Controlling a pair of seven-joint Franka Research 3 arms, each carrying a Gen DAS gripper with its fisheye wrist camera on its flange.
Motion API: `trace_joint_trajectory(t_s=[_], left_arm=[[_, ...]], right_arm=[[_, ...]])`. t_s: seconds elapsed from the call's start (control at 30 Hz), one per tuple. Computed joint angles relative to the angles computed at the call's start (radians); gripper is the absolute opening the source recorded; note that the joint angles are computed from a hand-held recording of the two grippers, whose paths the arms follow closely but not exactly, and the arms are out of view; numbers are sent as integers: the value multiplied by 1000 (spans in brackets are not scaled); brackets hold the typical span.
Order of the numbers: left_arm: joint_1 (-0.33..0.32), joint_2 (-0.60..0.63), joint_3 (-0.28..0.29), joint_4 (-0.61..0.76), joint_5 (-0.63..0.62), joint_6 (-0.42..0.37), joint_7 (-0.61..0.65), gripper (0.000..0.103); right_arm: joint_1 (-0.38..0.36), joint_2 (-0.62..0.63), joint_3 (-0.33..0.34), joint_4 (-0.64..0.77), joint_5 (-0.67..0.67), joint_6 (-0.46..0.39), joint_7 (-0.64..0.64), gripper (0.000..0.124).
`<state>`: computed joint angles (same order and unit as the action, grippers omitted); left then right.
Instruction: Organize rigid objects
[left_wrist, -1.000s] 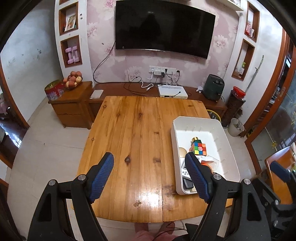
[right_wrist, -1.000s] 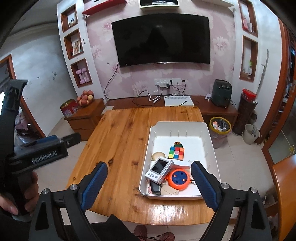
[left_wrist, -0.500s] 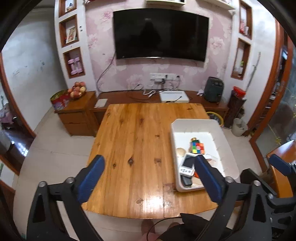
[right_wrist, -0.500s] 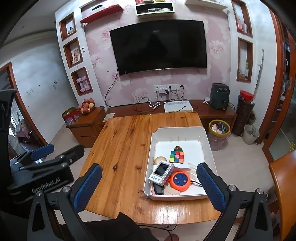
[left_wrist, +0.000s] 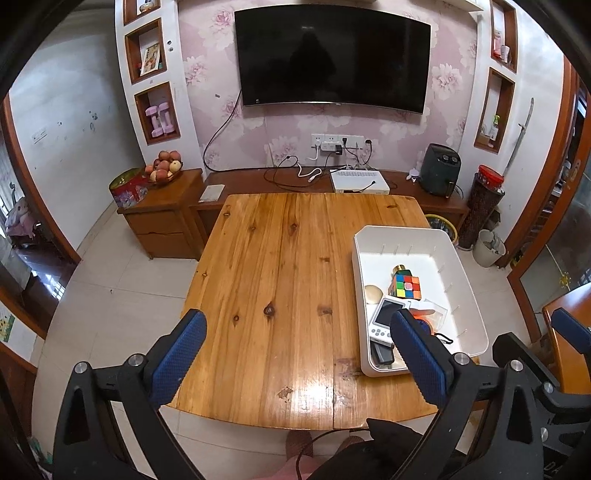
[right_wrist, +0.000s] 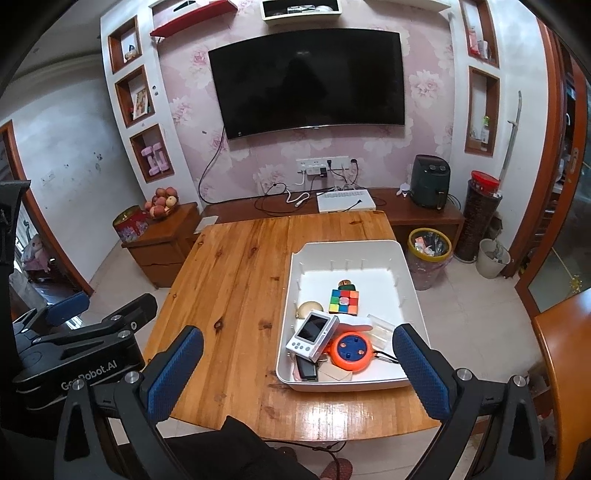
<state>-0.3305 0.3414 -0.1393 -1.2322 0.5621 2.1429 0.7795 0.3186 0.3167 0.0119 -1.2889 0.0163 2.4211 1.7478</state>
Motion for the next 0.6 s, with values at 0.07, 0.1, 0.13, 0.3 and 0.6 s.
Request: trace_joint_trajectory(t_s=[0.07,0.1,0.13,0.3,0.6], left_arm=[[-1,9,-1,12,-3,-8,11,100],[-3,13,-2,18,-3,-13,18,100],[-4,15,-1,21,-3,-14,22,100],[-6,12,3,17,3,-5,23,100],[-2,13,4,19,2,-2,29,100]], right_arm=[[5,2,-6,3,-15,0,11,102],[6,3,-7,5,-19,0,14,103],[7,5,-7,8,-21,0,15,102],[12,22,-14,36,-40,-24,35,102],[15,45,-15,72,-50,-55,45,103]])
